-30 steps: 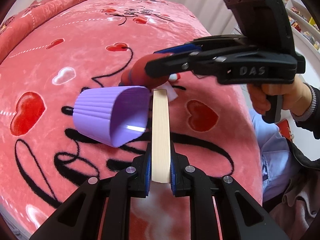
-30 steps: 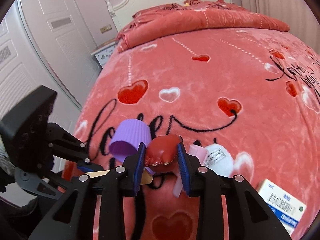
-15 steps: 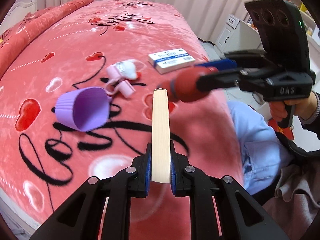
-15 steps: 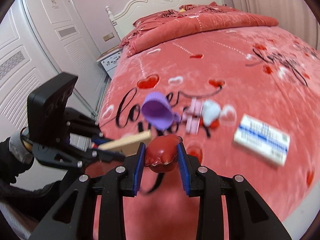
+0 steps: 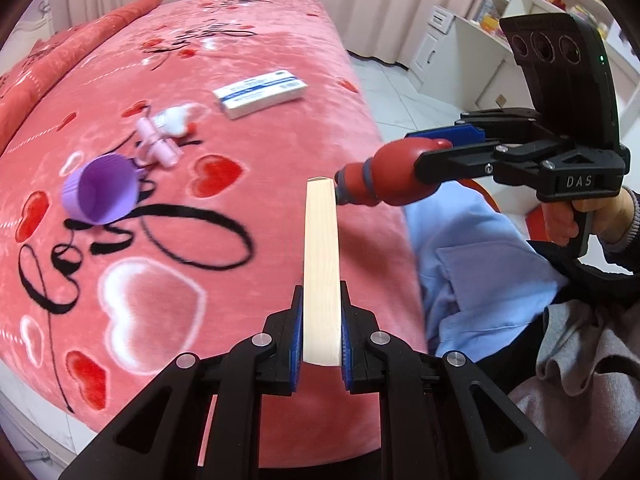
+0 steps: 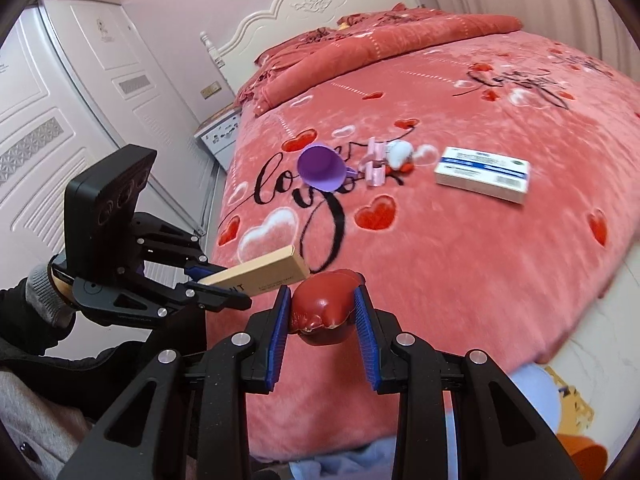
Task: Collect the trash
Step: 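Carry the wooden stick and red object over the orange bucket with both tools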
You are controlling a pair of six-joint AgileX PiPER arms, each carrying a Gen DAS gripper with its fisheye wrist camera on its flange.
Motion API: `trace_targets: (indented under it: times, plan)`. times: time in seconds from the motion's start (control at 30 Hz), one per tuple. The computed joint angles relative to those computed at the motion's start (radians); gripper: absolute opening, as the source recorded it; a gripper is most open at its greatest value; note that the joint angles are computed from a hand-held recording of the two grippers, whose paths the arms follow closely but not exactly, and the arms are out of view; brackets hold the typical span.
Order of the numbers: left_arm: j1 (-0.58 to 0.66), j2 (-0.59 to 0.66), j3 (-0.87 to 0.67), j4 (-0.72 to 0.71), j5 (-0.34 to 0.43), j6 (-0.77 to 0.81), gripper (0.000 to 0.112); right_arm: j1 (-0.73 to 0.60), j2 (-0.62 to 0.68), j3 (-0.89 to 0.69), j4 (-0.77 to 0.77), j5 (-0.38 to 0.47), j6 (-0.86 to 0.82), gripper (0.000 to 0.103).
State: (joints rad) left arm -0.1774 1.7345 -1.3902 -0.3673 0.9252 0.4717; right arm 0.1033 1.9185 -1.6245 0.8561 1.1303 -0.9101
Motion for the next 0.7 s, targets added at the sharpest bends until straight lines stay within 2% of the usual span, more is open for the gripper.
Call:
trace_targets:
  times: [0.3,0.47,0.7]
  plan:
    - [-0.163,0.085,-0.155,0.073,0.03,-0.08,0.017,-0.201,-0.124,0.16,0.072,0.017,-0.108,0.032]
    - [-0.251,0.201,-0.337,0.101,0.09,-0.098,0.017,-0.338,-0.155,0.199,0.094,0.04,-0.156,0.032]
    - [-0.359,0.408,-0.671,0.1,0.219,-0.094,0.017,-0.54,-0.157,0.214,0.094,0.079,-0.196,0.032]
